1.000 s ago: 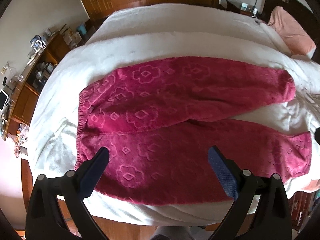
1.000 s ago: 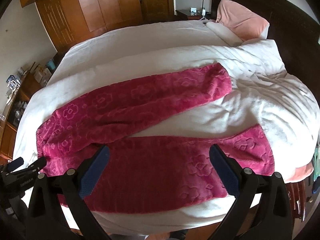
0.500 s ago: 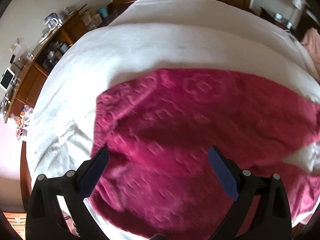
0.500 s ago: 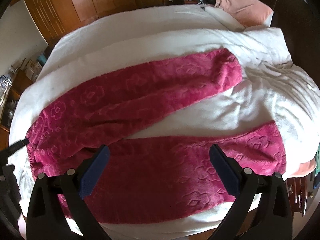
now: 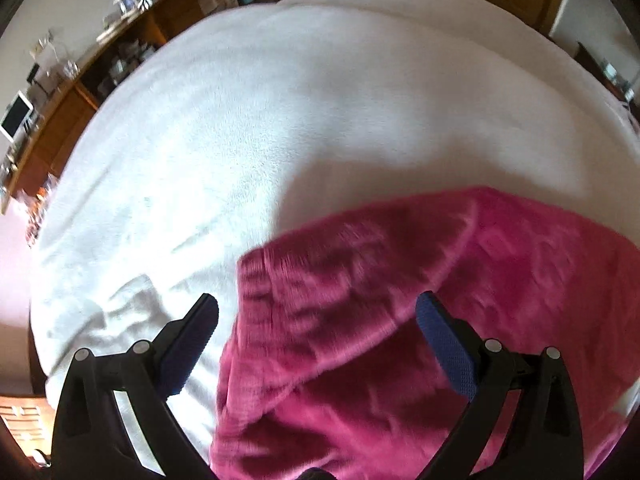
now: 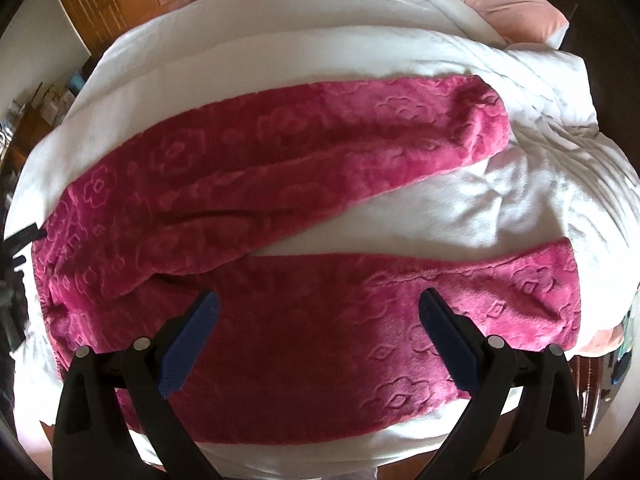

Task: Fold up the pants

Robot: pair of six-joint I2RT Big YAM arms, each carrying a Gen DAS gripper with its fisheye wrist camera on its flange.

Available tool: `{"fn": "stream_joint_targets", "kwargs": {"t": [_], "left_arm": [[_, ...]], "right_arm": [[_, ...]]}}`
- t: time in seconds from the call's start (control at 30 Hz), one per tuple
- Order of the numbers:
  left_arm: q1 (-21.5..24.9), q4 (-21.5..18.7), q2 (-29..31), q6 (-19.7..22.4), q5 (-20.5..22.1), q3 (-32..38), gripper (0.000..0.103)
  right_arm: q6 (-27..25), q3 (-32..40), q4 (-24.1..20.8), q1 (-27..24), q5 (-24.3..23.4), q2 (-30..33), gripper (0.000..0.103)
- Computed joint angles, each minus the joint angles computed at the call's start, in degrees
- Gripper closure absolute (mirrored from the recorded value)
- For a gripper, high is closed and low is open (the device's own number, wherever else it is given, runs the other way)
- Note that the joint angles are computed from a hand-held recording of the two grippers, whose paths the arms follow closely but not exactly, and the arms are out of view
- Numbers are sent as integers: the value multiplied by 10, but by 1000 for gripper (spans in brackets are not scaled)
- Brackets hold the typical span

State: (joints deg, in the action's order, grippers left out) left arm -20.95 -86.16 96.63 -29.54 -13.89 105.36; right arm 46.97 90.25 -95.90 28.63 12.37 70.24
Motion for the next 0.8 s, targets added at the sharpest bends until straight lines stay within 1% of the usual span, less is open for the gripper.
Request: {"fn": "stream_joint_targets", "kwargs": {"t": [0.07,0.2,0.33,0.37,0.43,0.47,0.5,0.53,0.6,0.63,0.7,0.77,0.8], "left_arm": [[17,18,10,12,23,-1,5],[41,36,35,37,57,6,5],[61,55,54,67,74,4,5],[65,62,56,71,80,2,8],[75,74,57,74,107,-3,18],[81,82,55,72,129,-8,26],[84,87,51,68,139,-13,35],[88,93,47,67,149,-17,41],[94,95,42,70,169,-19,66],[97,94,40,74,180,-18,70],[98,91,31,93,190,-17,85],[98,86,24,112,182,-12,87],[98,85,19,118,179,-13,88]], "right_arm": [[-2,-2,-2,0,-3,2,3],[-3,-10,-7,0,-8,2,3],[-3,-19,-10,-4,-11,-3,3],[-4,-21,-10,-6,-10,-5,3],[-5,-25,-9,-12,-13,-8,3],[-7,-28,-7,-17,-16,-10,3],[-11,-31,-5,-23,-18,-12,3],[-15,-32,-5,-28,-17,-13,3],[-32,-35,1,-47,-10,-15,3],[-39,-37,4,-57,-7,-17,3],[-59,-38,12,-86,3,-19,3],[-84,-35,22,-125,6,-19,3],[-101,-32,31,-154,3,-18,3]]}}
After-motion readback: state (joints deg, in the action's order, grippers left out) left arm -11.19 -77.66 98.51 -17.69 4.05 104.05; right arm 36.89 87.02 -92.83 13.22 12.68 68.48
